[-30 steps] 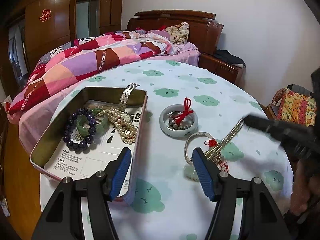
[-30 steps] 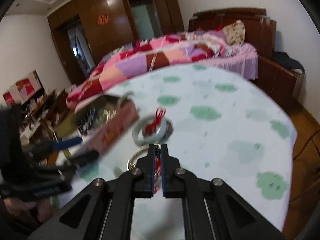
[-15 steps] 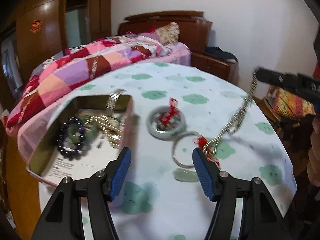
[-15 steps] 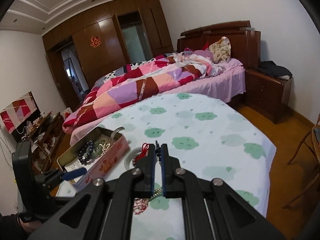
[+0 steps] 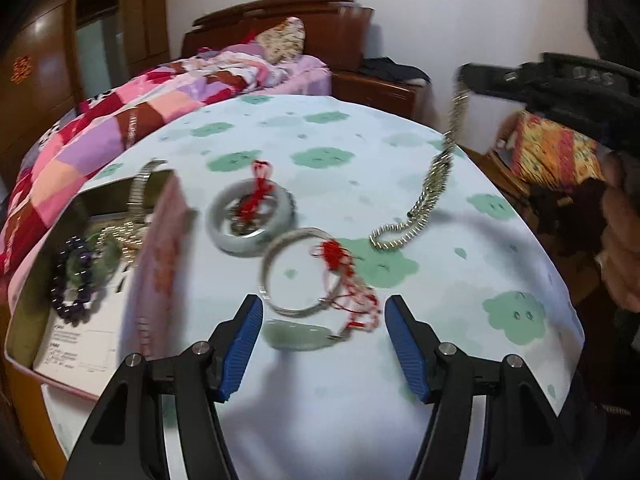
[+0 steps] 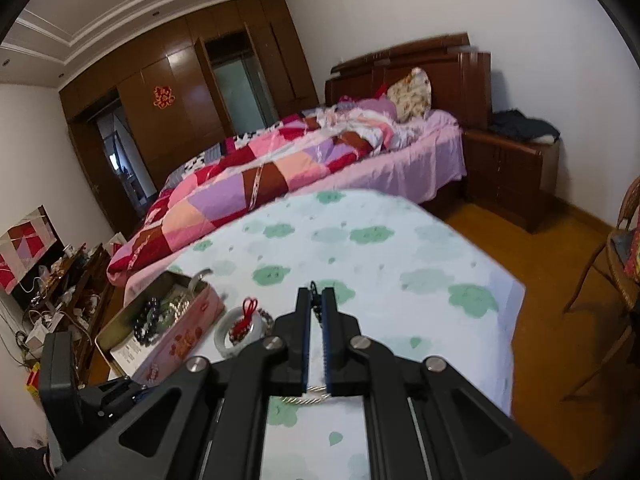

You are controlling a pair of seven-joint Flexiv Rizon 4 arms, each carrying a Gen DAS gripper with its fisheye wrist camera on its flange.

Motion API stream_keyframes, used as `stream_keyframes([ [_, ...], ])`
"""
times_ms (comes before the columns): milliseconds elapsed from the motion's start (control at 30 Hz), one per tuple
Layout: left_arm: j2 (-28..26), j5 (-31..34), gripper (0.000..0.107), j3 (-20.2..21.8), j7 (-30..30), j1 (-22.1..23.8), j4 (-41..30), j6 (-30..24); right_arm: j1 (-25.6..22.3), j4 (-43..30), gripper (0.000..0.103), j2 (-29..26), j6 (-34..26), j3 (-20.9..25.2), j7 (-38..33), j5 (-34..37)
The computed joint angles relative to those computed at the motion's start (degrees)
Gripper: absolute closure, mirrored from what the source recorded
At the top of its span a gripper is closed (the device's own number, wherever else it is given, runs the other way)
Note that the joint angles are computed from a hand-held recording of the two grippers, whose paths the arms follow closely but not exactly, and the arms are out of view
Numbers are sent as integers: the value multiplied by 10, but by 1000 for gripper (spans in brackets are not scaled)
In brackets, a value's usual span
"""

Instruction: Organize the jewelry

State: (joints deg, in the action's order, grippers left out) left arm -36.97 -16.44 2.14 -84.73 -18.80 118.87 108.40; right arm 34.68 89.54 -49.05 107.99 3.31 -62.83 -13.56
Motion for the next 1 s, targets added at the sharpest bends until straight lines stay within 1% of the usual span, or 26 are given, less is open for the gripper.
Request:
stream_keyframes([
  [67,-1,8,44,-9,5,8,-3,-9,-7,-8,96,-10,-15,14,-1,-13],
  [100,-1,16,48,-23,7,22,-5,-17,-10,-13,96,-16,-24,23,-1,-20],
  [133,-2,28,57,-48,9,46,-7,-26,-12,-13,96,-19,-27,27,-2,-24],
  [200,-7,35,62,-60,5,60,-11,-39,-9,-12,96,-21,-31,29,-5,-29],
  [233,-8,39,66,-61,4,62,-13,-37,-9,-10,96,-20,-31,30,-6,-31],
  [267,-9,43,72,-68,3,70,-15,-43,-9,-9,96,-21,-32,32,-8,-33],
  [300,-10,48,90,-78,2,81,-16,-48,-9,-8,96,-22,-34,34,-9,-35],
  [333,-12,55,102,-95,2,98,-15,-51,-9,-8,96,-22,-35,35,-9,-36],
  [367,-13,65,103,-119,2,121,-11,-47,-9,-7,96,-23,-35,35,-9,-36],
  [500,-9,78,103,-127,-14,134,0,-28,-9,-8,96,-25,-40,36,-7,-35],
  [600,0,98,104,-151,-35,164,19,4,-7,-5,96,-24,-39,35,-7,-35],
  [733,25,121,104,-154,-66,180,42,39,-6,-1,96,-18,-36,37,-9,-36],
  [833,42,140,104,-159,-87,196,51,54,-5,4,96,-11,-28,39,-13,-37],
  [1000,74,161,104,-147,-109,202,59,71,-1,13,96,4,-12,40,-21,-39],
])
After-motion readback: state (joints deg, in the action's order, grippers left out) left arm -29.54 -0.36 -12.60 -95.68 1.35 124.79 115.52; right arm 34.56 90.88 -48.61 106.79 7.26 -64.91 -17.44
